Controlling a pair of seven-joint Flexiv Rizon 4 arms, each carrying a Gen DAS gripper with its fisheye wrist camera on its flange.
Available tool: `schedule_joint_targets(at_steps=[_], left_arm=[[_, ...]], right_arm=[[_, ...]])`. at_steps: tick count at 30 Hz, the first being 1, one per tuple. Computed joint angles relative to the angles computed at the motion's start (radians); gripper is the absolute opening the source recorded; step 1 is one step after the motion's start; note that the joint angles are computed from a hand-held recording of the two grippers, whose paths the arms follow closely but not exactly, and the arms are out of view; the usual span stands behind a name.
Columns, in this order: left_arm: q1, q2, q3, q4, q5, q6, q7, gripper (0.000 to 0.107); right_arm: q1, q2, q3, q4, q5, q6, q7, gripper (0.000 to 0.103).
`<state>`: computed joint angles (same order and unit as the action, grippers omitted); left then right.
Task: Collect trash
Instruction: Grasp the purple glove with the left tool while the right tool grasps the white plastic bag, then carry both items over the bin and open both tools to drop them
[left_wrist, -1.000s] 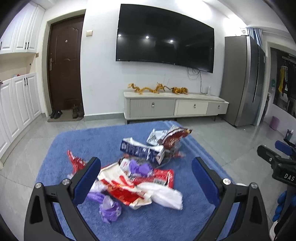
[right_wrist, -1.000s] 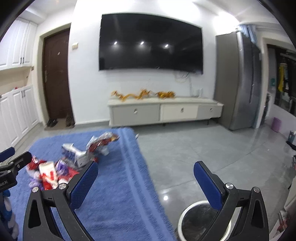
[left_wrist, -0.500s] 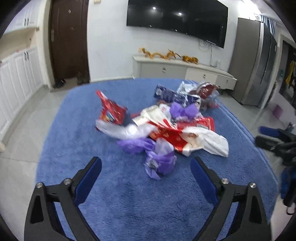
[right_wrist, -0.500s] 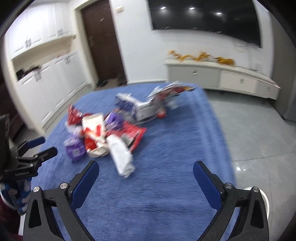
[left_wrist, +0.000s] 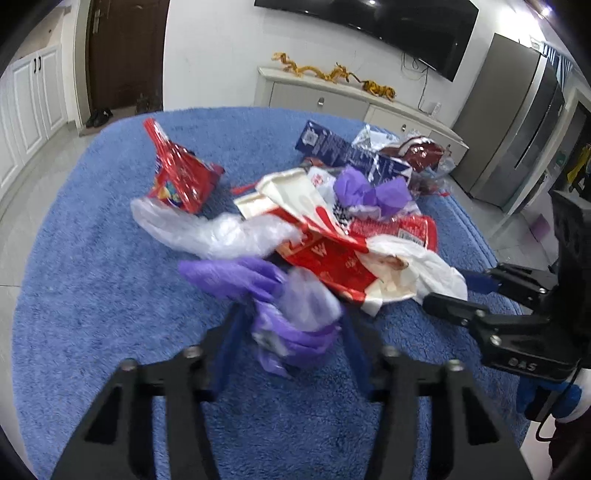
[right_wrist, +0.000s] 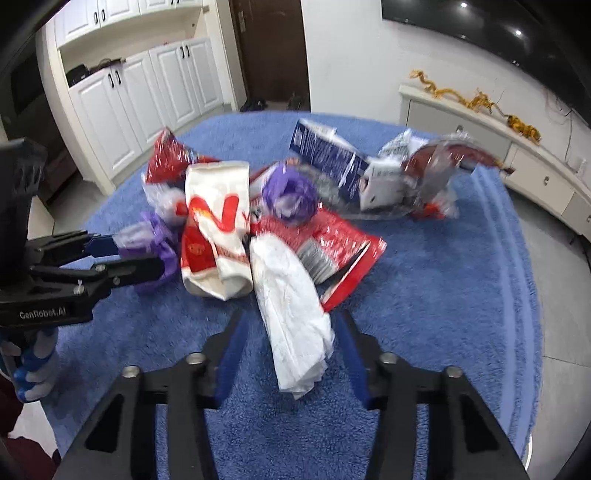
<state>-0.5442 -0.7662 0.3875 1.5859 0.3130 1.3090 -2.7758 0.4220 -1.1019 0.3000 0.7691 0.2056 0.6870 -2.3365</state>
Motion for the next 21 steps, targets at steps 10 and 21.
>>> schedule_joint_targets(at_steps=[10, 21], left_arm=[[-0.097, 0.052, 0.063, -0.014, 0.121, -0.081, -0.105, 0.033], [0.049, -0.07, -0.183, -0.356, 0.094, -0.158, 0.196, 0.033]], right_arm=[[-0.117, 0.082, 0.078, 0.102, 0.131, 0.017, -0.094, 0.008], [-0.249, 0.13, 0.042, 0.133, 0.24, 0.127, -0.029, 0.008]])
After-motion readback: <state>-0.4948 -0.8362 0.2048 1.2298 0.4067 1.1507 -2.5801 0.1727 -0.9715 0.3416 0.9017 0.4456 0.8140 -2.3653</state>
